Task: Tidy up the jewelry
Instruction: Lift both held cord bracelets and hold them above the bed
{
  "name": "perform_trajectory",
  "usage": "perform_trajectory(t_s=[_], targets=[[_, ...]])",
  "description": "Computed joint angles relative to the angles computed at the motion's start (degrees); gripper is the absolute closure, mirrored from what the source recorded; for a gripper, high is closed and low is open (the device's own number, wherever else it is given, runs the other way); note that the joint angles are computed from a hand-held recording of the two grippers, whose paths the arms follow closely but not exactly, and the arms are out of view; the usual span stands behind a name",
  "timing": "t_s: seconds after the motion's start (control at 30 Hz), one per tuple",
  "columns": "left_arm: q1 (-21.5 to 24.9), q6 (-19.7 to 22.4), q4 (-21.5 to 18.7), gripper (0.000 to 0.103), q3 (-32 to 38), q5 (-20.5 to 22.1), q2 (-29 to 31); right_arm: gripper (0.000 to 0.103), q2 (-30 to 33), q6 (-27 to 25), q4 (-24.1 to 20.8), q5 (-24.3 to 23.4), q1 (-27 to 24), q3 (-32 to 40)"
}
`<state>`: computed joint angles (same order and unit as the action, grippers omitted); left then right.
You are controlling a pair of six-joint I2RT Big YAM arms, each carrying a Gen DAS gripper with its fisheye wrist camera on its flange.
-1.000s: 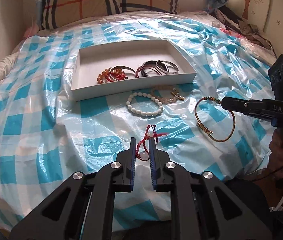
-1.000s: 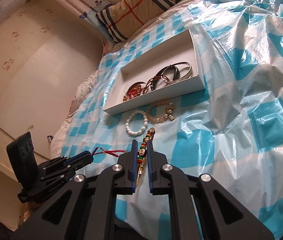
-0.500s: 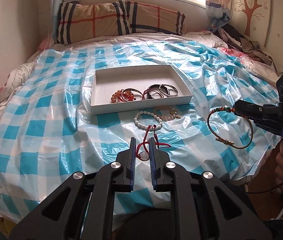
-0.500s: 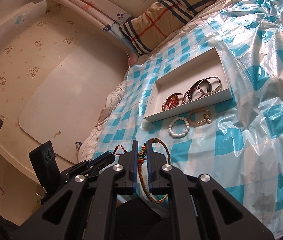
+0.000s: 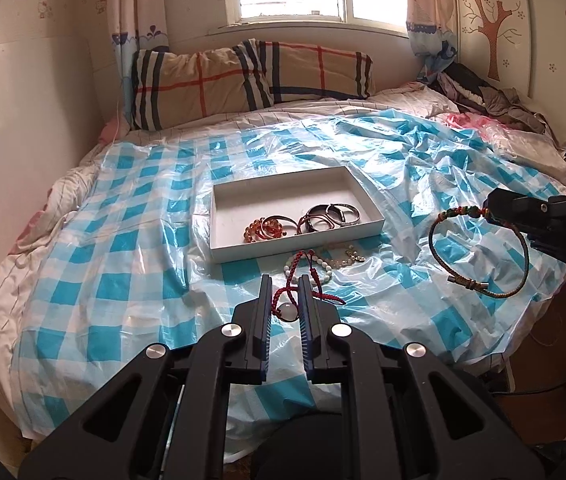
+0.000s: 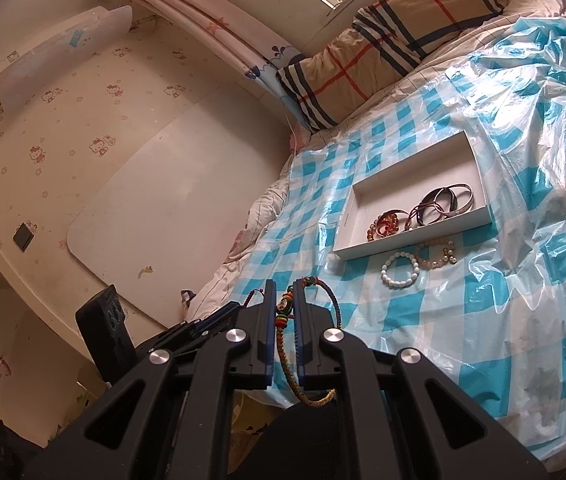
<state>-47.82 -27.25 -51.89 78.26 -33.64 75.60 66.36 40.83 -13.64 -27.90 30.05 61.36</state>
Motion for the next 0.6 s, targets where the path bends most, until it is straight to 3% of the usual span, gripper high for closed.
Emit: perform_trajectory(t_s=[0.3, 0.6], targets=[[-2.1, -0.4, -1.1, 0.091, 0.6, -2.8, -1.3, 0.094, -2.0, 0.1, 0.6, 0.7, 0.7, -0.6], [-0.6, 0.0, 0.1, 0.091, 1.2, -0.9, -0.4, 0.094, -0.8, 0.2, 0.9, 0.5, 0.4, -0.2]])
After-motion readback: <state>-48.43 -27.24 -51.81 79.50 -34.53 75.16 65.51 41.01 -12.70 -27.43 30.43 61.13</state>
